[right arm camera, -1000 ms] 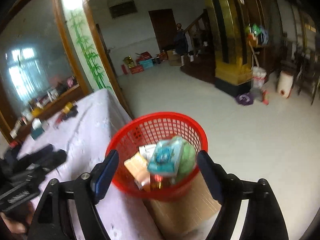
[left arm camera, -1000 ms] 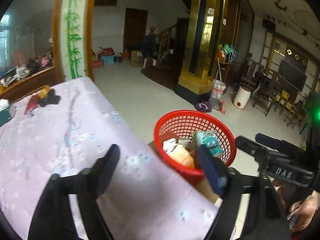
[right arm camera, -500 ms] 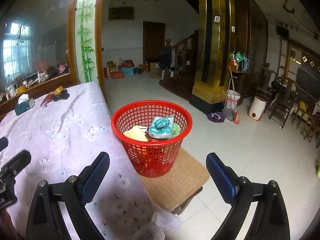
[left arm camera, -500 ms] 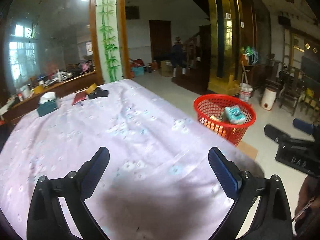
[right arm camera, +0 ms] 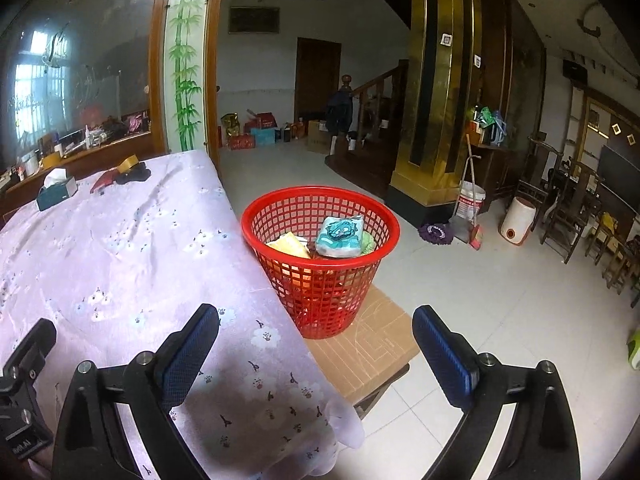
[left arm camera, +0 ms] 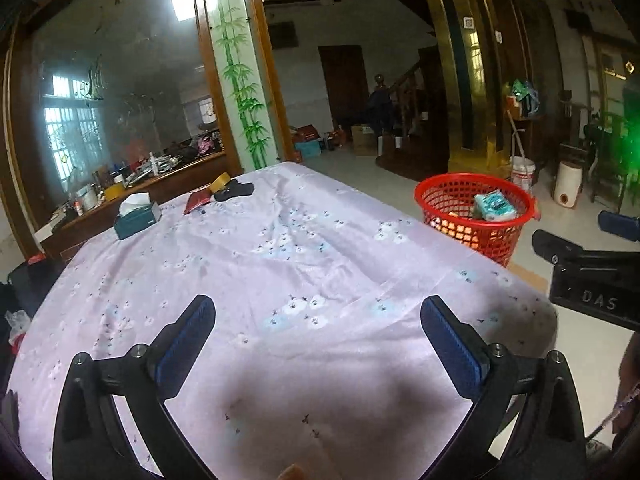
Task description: Collect trash
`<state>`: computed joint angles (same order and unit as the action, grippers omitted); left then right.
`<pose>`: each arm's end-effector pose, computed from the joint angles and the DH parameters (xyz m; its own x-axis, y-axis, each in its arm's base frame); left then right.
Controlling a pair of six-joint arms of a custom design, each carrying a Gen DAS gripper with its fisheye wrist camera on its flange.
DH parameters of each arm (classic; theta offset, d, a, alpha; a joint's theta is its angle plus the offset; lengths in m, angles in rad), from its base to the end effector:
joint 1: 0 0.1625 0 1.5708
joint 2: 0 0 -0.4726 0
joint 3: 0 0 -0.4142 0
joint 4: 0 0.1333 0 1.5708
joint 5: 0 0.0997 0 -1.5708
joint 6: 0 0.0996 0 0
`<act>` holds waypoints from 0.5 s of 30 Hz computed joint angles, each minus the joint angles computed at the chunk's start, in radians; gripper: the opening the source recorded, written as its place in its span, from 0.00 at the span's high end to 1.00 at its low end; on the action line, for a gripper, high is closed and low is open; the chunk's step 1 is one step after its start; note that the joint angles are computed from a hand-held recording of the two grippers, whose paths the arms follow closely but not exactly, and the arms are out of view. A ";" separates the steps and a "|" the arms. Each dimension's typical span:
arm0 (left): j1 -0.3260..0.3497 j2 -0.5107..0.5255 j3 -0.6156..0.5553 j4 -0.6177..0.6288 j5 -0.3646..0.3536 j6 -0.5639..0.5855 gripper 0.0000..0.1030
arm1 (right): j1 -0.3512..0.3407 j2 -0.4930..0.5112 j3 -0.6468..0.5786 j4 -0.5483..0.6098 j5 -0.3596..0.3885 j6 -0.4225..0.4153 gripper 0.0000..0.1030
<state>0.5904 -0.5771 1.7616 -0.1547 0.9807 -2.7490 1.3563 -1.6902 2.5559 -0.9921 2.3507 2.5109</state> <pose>-0.3180 -0.4403 -0.0856 -0.3749 0.6729 -0.6377 0.9260 0.2379 -0.2933 -0.0010 -0.3017 0.2263 -0.4253 0.7453 0.5134 -0.3438 0.3917 -0.8534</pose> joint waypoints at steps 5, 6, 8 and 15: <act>0.015 0.006 -0.019 0.027 -0.005 -0.033 0.01 | 0.012 0.029 0.002 -0.037 0.003 -0.036 0.04; 0.018 0.007 -0.023 0.036 -0.004 -0.041 0.01 | 0.013 0.034 -0.002 -0.035 0.005 -0.036 0.04; 0.024 0.012 -0.037 0.059 -0.006 -0.062 0.01 | 0.008 0.035 -0.003 -0.023 -0.003 -0.026 0.04; 0.021 0.022 -0.045 0.084 -0.018 -0.075 0.01 | 0.005 0.038 -0.001 -0.027 -0.006 -0.028 0.04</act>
<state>0.6110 -0.5556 1.7161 -0.0708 0.9628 -2.8243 1.3610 -1.6521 2.5550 -1.0189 2.3449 2.4830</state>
